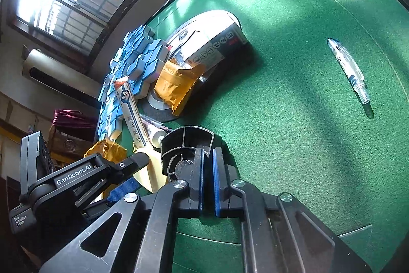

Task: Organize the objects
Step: 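Grasp black fan-shaped holder with right tool while left tool reaches toward yellow tag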

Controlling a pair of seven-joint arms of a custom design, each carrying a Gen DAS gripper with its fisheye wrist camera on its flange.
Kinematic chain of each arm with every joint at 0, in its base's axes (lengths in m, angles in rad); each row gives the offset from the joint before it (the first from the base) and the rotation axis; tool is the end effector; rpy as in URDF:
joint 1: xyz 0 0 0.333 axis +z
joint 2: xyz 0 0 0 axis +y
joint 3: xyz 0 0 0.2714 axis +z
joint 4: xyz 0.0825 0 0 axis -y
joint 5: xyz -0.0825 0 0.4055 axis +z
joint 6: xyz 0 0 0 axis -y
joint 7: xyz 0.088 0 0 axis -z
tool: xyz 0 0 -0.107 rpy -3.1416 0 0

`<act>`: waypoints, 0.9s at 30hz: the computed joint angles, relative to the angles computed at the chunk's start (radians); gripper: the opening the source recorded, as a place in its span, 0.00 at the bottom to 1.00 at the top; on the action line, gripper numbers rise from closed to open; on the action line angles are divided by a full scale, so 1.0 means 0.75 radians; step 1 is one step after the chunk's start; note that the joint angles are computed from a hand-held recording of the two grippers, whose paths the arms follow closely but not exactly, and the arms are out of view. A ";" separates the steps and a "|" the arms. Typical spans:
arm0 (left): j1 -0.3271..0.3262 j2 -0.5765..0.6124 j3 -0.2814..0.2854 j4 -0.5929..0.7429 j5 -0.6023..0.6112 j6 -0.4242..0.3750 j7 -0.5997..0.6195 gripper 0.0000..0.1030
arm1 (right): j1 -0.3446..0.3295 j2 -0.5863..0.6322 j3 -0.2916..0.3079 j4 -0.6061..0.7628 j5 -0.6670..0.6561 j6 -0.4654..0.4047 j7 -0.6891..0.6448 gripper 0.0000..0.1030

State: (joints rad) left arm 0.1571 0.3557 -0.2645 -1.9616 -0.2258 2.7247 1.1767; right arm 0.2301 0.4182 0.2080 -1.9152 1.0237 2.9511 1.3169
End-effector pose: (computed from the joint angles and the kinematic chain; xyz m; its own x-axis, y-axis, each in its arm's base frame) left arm 0.6463 -0.0552 0.2866 0.4092 -0.8312 0.3764 -0.8220 -0.5149 -0.2433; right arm 0.6125 0.2178 0.2685 -0.1330 -0.7894 -0.5994 -0.8557 0.3966 -0.3325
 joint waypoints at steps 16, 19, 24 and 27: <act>0.070 0.004 -0.056 -0.024 -0.139 0.054 0.105 0.26 | -0.001 0.003 -0.002 0.003 0.009 0.004 -0.021 0.07; 0.073 0.000 -0.057 -0.028 -0.160 0.065 0.114 0.20 | -0.003 0.002 -0.001 0.001 0.007 0.008 -0.024 0.07; 0.045 0.015 -0.035 -0.008 -0.116 0.072 0.081 0.20 | -0.002 -0.001 0.000 -0.004 0.007 0.010 -0.028 0.07; 0.031 0.017 -0.027 -0.006 -0.077 0.079 0.051 0.26 | -0.003 -0.003 -0.002 -0.005 0.003 0.009 -0.028 0.07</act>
State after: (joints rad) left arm 0.1807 0.3684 -0.2848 -1.9660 -0.2833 2.7840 1.2147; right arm 0.2280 0.4163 0.2068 -1.9187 1.0263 2.9576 1.2961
